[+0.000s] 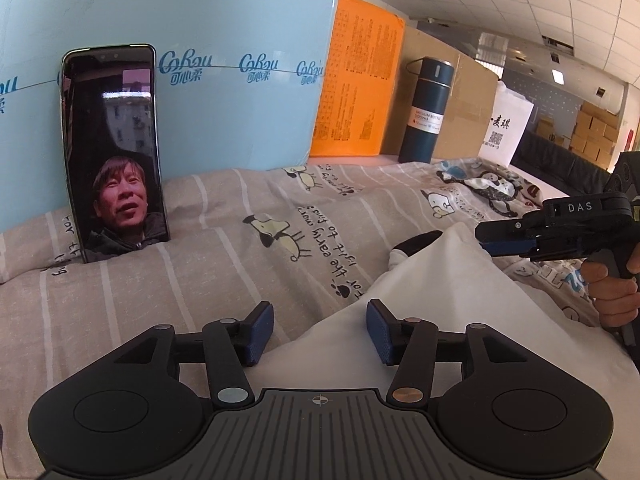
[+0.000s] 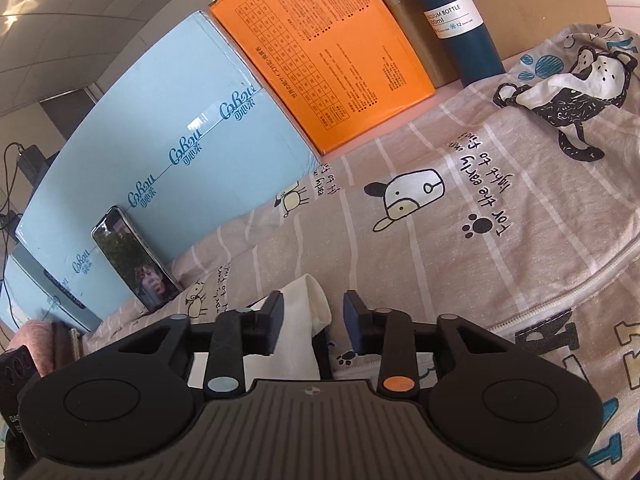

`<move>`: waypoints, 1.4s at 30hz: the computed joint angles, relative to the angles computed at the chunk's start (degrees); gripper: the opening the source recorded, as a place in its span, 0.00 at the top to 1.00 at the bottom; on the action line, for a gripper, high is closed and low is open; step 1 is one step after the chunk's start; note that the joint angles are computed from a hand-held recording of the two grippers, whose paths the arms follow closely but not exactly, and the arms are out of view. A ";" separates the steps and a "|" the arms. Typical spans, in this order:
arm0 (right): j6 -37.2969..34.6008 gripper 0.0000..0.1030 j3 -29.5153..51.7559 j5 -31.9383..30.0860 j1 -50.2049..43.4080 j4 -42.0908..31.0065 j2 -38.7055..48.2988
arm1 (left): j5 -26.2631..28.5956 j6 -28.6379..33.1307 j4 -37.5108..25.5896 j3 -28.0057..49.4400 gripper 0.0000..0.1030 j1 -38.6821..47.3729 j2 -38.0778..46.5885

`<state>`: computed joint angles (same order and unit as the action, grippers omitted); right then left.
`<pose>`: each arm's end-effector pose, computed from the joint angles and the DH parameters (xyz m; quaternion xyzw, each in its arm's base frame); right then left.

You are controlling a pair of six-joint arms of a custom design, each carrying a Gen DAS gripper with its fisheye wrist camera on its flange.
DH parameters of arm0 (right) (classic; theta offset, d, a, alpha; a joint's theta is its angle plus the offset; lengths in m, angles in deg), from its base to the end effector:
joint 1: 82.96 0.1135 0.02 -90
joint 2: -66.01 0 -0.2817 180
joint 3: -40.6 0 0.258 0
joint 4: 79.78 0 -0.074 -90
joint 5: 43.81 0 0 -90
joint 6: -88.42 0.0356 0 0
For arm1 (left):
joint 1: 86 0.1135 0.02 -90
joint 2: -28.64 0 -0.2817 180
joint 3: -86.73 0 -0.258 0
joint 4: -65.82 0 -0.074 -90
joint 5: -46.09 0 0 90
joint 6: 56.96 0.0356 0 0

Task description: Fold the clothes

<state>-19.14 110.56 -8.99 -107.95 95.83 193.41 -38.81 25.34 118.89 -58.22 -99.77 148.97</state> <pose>0.3518 -0.1317 0.0367 -0.0568 0.8651 0.3403 0.3640 0.2674 -0.0688 0.0412 0.0678 0.8723 -0.1282 0.4670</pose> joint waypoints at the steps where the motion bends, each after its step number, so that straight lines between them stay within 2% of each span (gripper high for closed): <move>1: -0.75 0.64 -0.16 1.28 0.67 -0.37 -0.16 | -0.17 -0.11 -0.19 0.06 0.47 0.01 0.01; 3: -2.10 0.65 -0.47 3.86 2.02 -1.06 -0.50 | -1.04 -0.58 -0.85 0.30 0.43 -0.18 -0.02; 5: -2.65 0.67 -2.24 5.64 2.43 2.28 -1.03 | -1.24 -1.05 -1.39 0.61 0.41 0.01 -0.07; 8: -0.20 0.64 -3.90 6.92 1.51 6.07 -1.90 | -3.83 -2.27 -1.12 0.05 0.39 -0.34 -0.79; 10: 1.64 0.62 -5.74 6.27 -0.25 8.27 -3.36 | -5.75 -5.10 -1.80 -1.02 0.31 -0.33 -2.90; 13: 1.45 0.47 -9.12 -0.54 -5.41 7.24 -6.77 | -4.67 -12.84 -1.60 -3.39 0.14 1.36 -6.46; 14: 0.27 0.34 -10.50 -2.47 -7.37 5.83 -8.35 | -2.93 -15.78 -2.78 -3.75 0.12 2.22 -7.84; 15: -1.27 0.23 -11.70 -4.21 -9.38 3.93 -9.97 | -1.17 -18.70 -3.94 -4.08 0.09 3.12 -9.20; 16: -3.14 0.21 -12.66 -5.96 -11.46 1.47 -11.55 | 0.64 -21.60 -5.11 -4.38 0.07 4.04 -10.58; 19: -9.97 0.17 -14.97 -5.38 -16.39 -8.45 -17.24 | 6.63 -27.41 -7.84 -4.57 0.04 5.67 -12.21; 21: -15.34 0.16 -14.02 -4.37 -19.60 -18.93 -18.82 | 7.68 -30.02 -8.79 -4.58 0.03 5.54 -12.30; 23: -19.87 0.14 -13.33 -2.93 -22.55 -27.89 -19.53 | 6.24 -32.22 -9.73 -4.61 0.02 4.92 -12.16; 26: -25.54 0.14 -13.65 -0.04 -26.07 -37.00 -20.02 | 5.42 -35.18 -9.93 -4.68 0.02 4.45 -11.11; 30: -32.64 0.14 -12.61 3.16 -28.33 -49.07 -16.65 | 5.57 -35.93 -8.83 -5.10 0.01 3.35 -10.59; 32: -31.58 0.14 -13.12 4.25 -27.57 -49.81 -15.11 | 5.82 -35.66 -8.27 -5.20 0.01 2.88 -10.30; 36: -23.27 0.13 -14.63 6.22 -23.17 -44.94 -12.80 | 4.86 -34.94 -8.05 -5.14 0.01 2.18 -9.52; 40: -16.87 0.08 -16.86 3.89 -19.33 -38.26 -13.11 | 4.78 -36.23 -5.31 -6.11 0.01 2.55 -8.74; 42: -12.64 0.04 -18.21 2.96 -17.37 -33.95 -13.56 | 7.38 -38.54 -3.18 -6.53 0.01 4.20 -7.61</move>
<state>-31.78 92.35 -6.03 -125.32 61.89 179.85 -31.43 -13.19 115.71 -64.75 -95.57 141.37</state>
